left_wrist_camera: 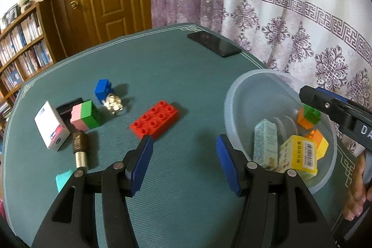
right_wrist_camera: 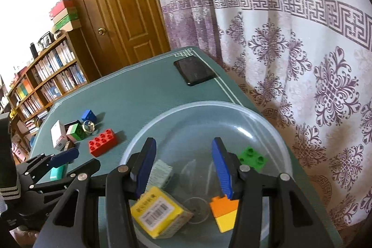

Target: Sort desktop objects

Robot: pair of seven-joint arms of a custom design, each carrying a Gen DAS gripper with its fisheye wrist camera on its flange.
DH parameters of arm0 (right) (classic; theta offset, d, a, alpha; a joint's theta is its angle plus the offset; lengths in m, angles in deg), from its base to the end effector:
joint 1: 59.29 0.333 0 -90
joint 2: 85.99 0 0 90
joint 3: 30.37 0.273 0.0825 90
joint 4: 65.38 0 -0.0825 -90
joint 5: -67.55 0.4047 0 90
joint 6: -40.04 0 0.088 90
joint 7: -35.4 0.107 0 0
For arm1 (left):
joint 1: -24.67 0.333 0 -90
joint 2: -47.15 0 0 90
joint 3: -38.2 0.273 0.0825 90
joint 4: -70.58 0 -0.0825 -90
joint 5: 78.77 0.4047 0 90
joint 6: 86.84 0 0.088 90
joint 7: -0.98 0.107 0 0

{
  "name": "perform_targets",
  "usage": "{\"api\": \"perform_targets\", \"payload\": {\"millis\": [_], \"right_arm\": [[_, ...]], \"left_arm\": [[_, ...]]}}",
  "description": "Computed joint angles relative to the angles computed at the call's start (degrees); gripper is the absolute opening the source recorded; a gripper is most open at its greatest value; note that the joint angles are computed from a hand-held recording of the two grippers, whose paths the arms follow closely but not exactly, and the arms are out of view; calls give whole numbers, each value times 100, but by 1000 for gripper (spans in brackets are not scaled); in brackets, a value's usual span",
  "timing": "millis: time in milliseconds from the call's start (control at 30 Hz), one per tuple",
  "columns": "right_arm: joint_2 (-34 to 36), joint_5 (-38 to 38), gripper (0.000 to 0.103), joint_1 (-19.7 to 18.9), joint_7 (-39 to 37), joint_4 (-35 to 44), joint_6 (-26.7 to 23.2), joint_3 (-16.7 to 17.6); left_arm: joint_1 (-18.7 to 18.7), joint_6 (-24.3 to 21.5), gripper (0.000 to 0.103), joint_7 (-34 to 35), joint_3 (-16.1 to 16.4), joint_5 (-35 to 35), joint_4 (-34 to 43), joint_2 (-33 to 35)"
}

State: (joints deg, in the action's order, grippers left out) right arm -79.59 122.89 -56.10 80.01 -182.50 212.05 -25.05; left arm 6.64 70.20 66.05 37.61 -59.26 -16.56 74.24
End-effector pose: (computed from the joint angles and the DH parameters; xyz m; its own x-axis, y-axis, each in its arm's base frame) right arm 0.6187 0.0313 0.4091 0.1292 -0.9687 -0.2121 -0.6418 0.0814 -0.7625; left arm 0.6947 -0.2466 0.4269 -0.1466 -0.9892 -0.0054 -0.7055 0.1084 -0.7004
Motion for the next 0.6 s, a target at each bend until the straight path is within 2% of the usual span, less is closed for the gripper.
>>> {"api": "perform_targets", "payload": {"millis": [100, 300, 600], "right_arm": [[0, -32, 61, 45, -2, 7, 40, 38], [19, -149, 62, 137, 34, 36, 14, 108], [71, -307, 62, 295, 62, 119, -177, 204]], "left_arm": [[44, 53, 61, -100, 46, -14, -148, -93], [162, 166, 61, -432, 152, 16, -500, -319], [336, 313, 61, -1285, 358, 434, -1079, -697]]}}
